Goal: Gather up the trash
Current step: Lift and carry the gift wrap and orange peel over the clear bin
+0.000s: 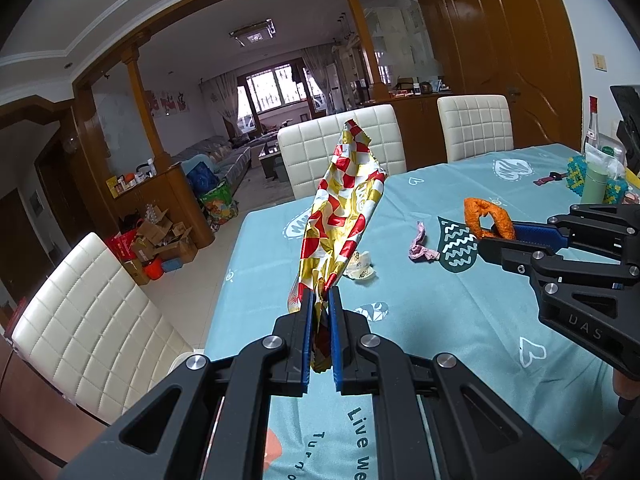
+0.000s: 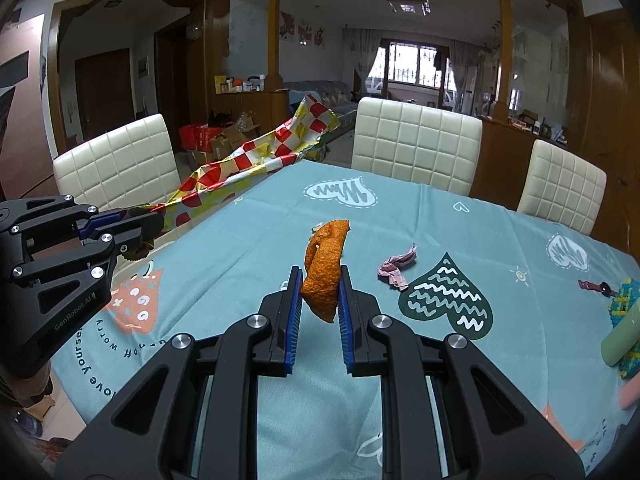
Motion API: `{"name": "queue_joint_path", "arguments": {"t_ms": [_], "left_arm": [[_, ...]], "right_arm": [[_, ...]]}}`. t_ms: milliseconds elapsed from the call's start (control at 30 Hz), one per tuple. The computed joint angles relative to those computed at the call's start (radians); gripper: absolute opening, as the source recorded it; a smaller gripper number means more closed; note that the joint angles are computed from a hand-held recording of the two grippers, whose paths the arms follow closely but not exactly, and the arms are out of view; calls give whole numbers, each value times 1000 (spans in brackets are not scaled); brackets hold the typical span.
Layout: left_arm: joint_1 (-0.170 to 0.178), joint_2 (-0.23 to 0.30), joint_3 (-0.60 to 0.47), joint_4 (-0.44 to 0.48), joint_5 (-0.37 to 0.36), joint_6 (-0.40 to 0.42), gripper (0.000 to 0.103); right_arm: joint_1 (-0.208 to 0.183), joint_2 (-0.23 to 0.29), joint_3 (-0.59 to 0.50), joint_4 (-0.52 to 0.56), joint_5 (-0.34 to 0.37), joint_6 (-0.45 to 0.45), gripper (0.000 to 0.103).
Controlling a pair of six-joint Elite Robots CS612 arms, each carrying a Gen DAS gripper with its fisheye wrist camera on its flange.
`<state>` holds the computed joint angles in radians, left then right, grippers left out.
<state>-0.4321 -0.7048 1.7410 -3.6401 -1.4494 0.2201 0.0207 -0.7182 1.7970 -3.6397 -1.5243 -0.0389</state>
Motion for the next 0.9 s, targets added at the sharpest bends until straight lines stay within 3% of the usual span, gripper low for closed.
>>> {"name": "queue_joint_path", "arguments": {"t_ms": [533,700,900], "left_arm": [[14,17,-21,25,-2,-31,8],[35,29,-39,45,9,-60,8],[80,46,-71,86,55,-111,8]], "right_arm": [[9,18,-51,60,8,-13,18],[27,42,-113,127,27,-47,18],[54,93,-241,267,114,-80,18]]}}
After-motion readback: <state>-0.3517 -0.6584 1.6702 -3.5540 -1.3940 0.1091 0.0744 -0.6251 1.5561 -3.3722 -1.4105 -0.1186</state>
